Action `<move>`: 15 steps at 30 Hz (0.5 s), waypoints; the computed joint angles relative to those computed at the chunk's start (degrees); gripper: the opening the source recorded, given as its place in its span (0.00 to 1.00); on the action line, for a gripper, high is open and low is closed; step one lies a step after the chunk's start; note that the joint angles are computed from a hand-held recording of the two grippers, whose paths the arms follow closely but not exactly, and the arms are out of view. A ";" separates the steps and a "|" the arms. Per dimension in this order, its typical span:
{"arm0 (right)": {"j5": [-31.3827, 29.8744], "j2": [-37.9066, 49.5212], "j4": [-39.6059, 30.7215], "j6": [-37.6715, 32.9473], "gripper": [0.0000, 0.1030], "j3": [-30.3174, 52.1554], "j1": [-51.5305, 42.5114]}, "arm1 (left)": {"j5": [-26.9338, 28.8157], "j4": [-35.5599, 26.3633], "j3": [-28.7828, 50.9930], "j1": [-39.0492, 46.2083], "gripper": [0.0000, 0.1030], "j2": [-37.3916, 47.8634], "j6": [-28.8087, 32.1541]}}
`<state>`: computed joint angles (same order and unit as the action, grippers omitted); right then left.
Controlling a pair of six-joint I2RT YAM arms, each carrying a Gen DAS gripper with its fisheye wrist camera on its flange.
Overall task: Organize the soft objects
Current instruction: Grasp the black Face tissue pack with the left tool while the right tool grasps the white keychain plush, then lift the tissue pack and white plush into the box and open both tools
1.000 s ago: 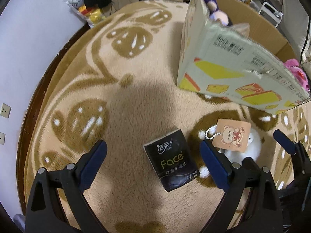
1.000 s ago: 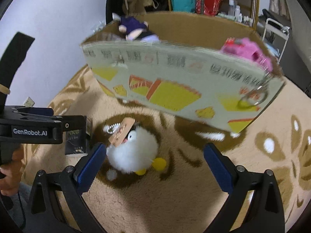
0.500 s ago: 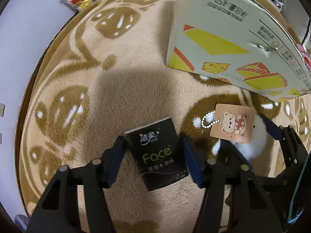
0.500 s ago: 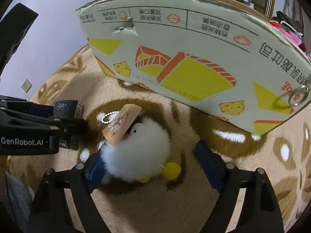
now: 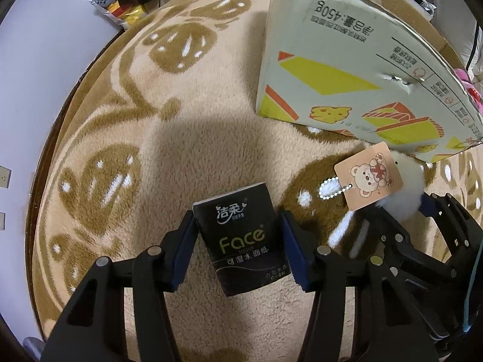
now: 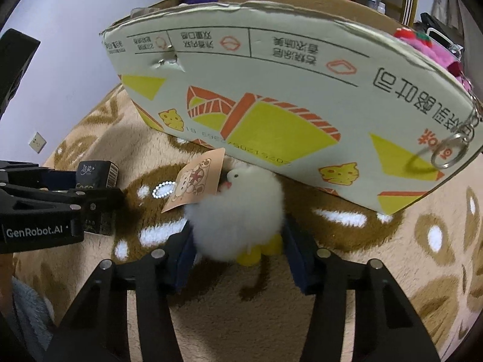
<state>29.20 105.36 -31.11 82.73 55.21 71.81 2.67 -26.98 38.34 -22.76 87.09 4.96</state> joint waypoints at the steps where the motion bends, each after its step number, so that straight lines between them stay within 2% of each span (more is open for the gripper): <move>1: 0.00 -0.35 0.27 0.23 0.57 -0.42 0.08 | -0.31 -0.10 -0.52 -0.44 0.52 -0.82 -0.52; 4: 0.16 -2.10 1.52 0.92 0.61 -2.29 0.38 | -0.61 0.68 -1.26 -0.50 0.52 -1.70 -0.53; 6: 0.50 -3.21 2.98 0.97 0.70 -3.56 0.18 | -0.56 1.09 -1.57 -0.50 0.51 -2.25 -0.11; 8: 1.16 -3.25 3.78 0.59 0.74 -3.73 0.03 | -0.51 1.63 -1.96 -0.78 0.51 -2.81 0.10; 13: 1.80 -0.65 3.18 -1.47 0.73 -1.71 -0.87 | -0.38 2.39 -2.31 -1.07 0.51 -3.68 -0.17; 15: 2.19 -0.07 1.60 -1.04 0.64 -1.00 -0.83 | -0.25 2.50 -2.18 -0.94 0.51 -3.65 -0.45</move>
<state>31.39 105.28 -29.51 81.69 54.21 70.98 2.42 -24.47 36.16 -23.69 83.44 4.51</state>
